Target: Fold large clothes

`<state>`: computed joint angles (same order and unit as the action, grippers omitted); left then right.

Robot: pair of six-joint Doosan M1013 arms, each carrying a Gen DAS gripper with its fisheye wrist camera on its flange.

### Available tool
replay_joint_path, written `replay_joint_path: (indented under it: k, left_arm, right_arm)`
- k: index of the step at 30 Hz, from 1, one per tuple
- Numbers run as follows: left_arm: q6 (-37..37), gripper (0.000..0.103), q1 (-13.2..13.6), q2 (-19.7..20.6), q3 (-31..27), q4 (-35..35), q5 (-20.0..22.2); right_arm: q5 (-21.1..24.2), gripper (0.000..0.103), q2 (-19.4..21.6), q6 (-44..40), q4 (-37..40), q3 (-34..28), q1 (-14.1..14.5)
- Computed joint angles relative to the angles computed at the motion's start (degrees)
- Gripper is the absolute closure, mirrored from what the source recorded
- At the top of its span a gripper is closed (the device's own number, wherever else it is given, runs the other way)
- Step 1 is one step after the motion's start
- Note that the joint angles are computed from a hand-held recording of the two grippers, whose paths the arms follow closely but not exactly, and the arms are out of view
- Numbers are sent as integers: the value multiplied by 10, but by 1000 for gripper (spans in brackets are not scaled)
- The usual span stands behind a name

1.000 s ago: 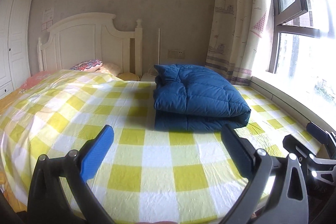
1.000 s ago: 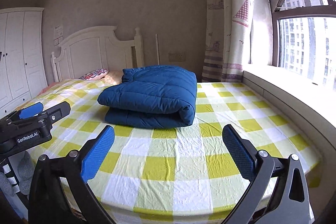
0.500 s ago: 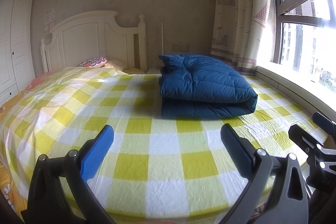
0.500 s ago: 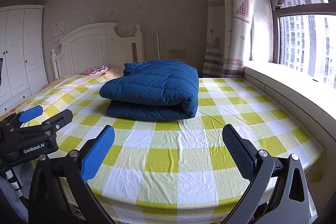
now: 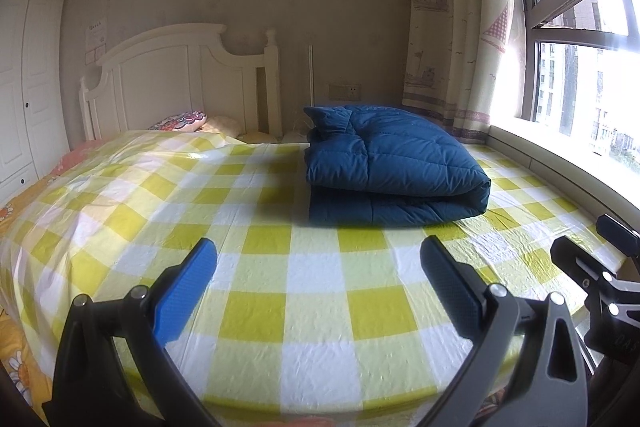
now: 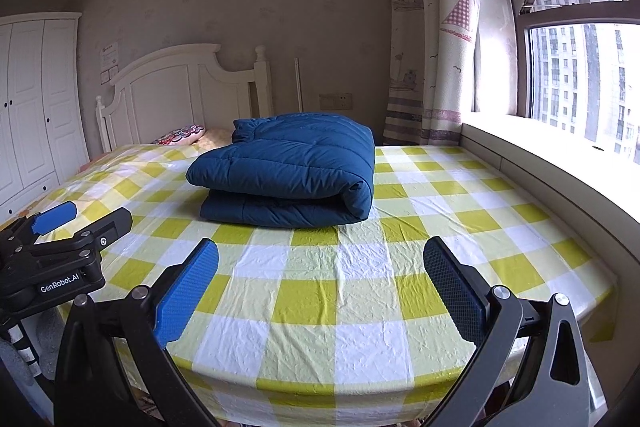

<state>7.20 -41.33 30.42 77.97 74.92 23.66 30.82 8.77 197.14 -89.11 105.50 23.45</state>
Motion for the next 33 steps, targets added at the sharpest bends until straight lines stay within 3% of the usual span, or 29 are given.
replay_joint_path:
  k: [33]
  left_arm:
    - [7, 2, 1, -1, 3, -5, -1]
  right_arm:
    - [5, 4, 1, 8, 1, 0, 2]
